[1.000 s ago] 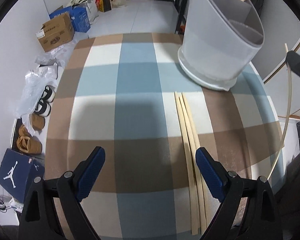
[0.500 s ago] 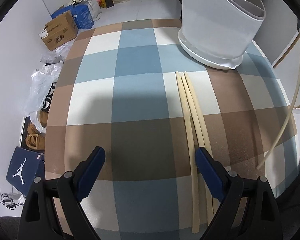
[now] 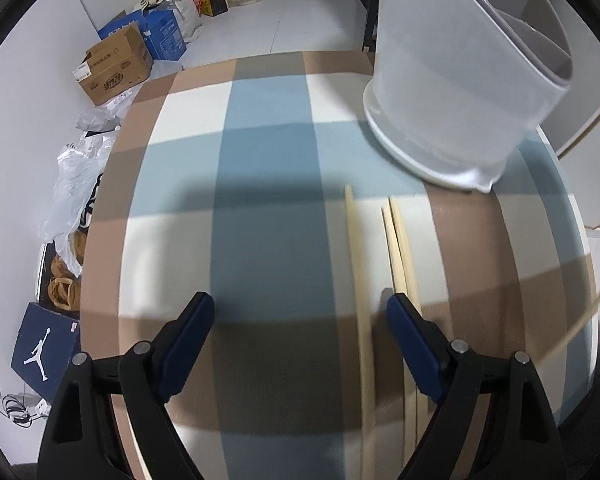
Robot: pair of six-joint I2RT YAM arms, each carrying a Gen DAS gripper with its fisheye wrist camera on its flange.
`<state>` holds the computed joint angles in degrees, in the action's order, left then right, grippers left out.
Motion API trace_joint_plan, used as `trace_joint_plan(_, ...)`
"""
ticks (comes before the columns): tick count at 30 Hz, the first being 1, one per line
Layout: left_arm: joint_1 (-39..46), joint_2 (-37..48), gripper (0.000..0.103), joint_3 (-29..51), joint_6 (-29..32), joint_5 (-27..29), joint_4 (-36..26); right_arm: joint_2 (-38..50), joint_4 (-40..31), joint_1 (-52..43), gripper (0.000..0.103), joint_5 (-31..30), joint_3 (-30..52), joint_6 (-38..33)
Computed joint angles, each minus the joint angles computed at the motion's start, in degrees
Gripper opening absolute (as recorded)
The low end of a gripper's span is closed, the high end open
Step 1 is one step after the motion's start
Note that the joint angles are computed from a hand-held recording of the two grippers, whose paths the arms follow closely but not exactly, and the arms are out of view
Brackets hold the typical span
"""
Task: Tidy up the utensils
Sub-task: 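Lift the chopstick with the right gripper while the left gripper lowers and pinches another, then carry both chopsticks over the white holder and lower them inside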
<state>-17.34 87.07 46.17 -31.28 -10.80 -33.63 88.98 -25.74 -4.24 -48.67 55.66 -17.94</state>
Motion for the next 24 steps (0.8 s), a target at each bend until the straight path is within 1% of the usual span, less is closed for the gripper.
trace_joint_plan(5,0.77,1.30,0.067,1.06,1.25,1.11,2.15,1.18,0.03,-0.50,0.004,-0.11,0.73,0.03)
trace_joint_plan(7,0.85,1.32,0.052,1.13,2.01,1.21,2.94,1.71,0.07,-0.59,0.004,-0.10,0.87,0.23)
trace_joint_plan(8,0.80,1.34,0.047,1.11,2.63,1.23,3.58,2.03,-0.03,-0.47,0.004,0.08,0.95,0.34)
trace_joint_plan(10,0.63,1.27,0.026,0.85,3.65,1.37,4.89,2.09,-0.01,-0.35,0.004,0.19,0.88,0.32)
trace_joint_plan(11,0.68,1.18,0.022,0.58,3.77,1.34,5.58,1.92,0.04,-0.37,0.004,0.18,0.76,0.04)
trace_joint_plan(12,0.96,1.19,0.013,0.53,3.64,1.26,6.00,1.56,0.00,-0.34,0.004,0.27,0.61,-0.21)
trace_joint_plan(13,1.36,1.10,0.007,0.22,3.13,1.15,6.72,1.26,0.14,-0.29,0.004,0.36,0.42,-0.26)
trace_joint_plan(16,2.07,0.87,0.002,-0.56,1.47,1.30,8.68,1.29,0.33,-0.06,0.004,0.68,0.45,0.12)
trace_joint_plan(19,0.85,0.49,0.002,-0.95,1.19,0.09,9.25,1.52,0.80,0.30,0.004,1.36,0.45,0.94)
trace_joint_plan(24,1.69,-3.24,0.001,-2.44,-0.81,1.86,10.08,0.99,1.76,0.55,0.004,1.75,-0.23,1.32)
